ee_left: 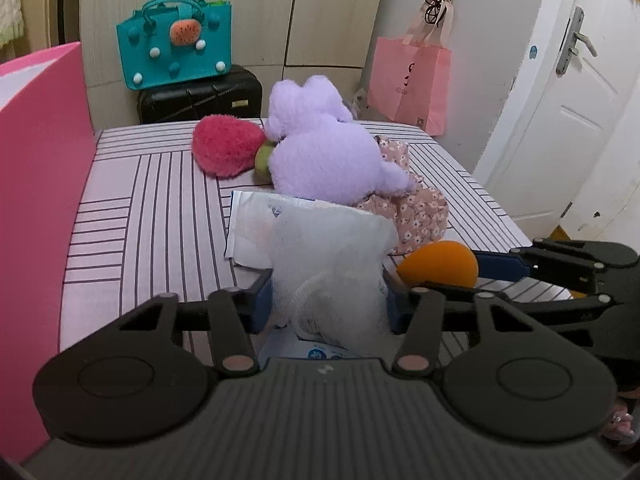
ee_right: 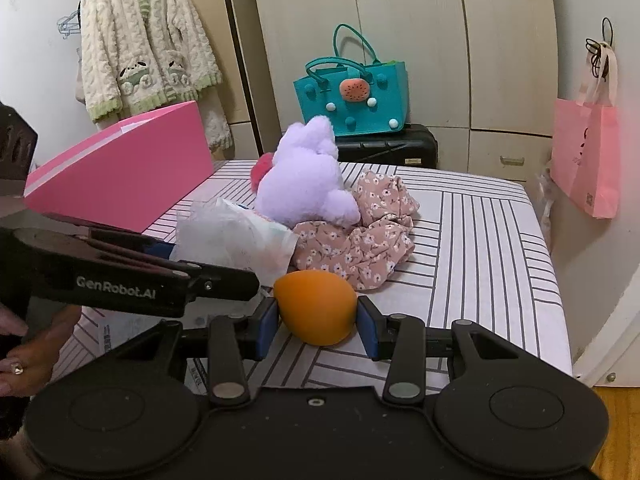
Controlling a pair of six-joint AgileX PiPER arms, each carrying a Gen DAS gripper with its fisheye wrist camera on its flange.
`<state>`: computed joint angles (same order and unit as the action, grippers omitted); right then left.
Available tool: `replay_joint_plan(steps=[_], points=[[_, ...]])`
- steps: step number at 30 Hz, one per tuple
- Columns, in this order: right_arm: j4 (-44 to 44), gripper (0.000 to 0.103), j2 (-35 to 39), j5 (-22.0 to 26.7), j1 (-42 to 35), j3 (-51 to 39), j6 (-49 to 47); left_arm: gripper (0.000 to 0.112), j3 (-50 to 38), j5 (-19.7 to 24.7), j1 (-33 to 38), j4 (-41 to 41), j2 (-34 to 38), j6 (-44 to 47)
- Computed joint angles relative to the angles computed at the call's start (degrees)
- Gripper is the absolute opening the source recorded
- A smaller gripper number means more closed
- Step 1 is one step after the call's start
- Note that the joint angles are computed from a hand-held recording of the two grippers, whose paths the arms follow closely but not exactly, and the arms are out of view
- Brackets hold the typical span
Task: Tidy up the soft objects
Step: 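Grasp the white mesh pouf with the left gripper while the right grasps the orange sponge ball, then carry the mesh pouf and orange ball with both grippers over the pink box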
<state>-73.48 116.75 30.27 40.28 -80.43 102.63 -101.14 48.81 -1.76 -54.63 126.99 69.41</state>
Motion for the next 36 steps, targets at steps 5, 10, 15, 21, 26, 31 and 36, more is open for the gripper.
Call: replay_joint_plan(steps=[5,10,15,21,26,31,36], points=[[0.38,0.047,-0.11,2.58,1.31,-0.23,-0.20,0.038,0.63,1.81,1.37,-3.56,-0.49,2.31],[0.41,0.047,-1.40,4.84,2.70,1.06,0.46,0.037,2.74,2.45,2.89,-7.61,-2.31,5.66],[1.01,0.047,-2.17,6.77,3.61,1.31,0.16,0.035,3.41,3.76,4.18,-9.45,-3.15,6.32],[1.86,0.047,-2.80,8.55,4.61,0.84,-1.58,0.035,4.49,4.36,6.02,-11.42,-5.04,7.41],[2.75,0.047,-2.86,10.40,5.97,-0.27,-2.95,0.035,3.92,6.34,8.44,-11.31,-6.07,7.24],[5.22,0.047,-2.88,11.24,7.30,-1.95,-5.88,0.035,2.17,9.10,10.67,-8.60,-6.63,5.79],[12.42,0.047,-2.51,12.28,8.17,-6.72,-15.96,0.035,-1.73,13.61,12.70,-4.53,-6.38,3.64]])
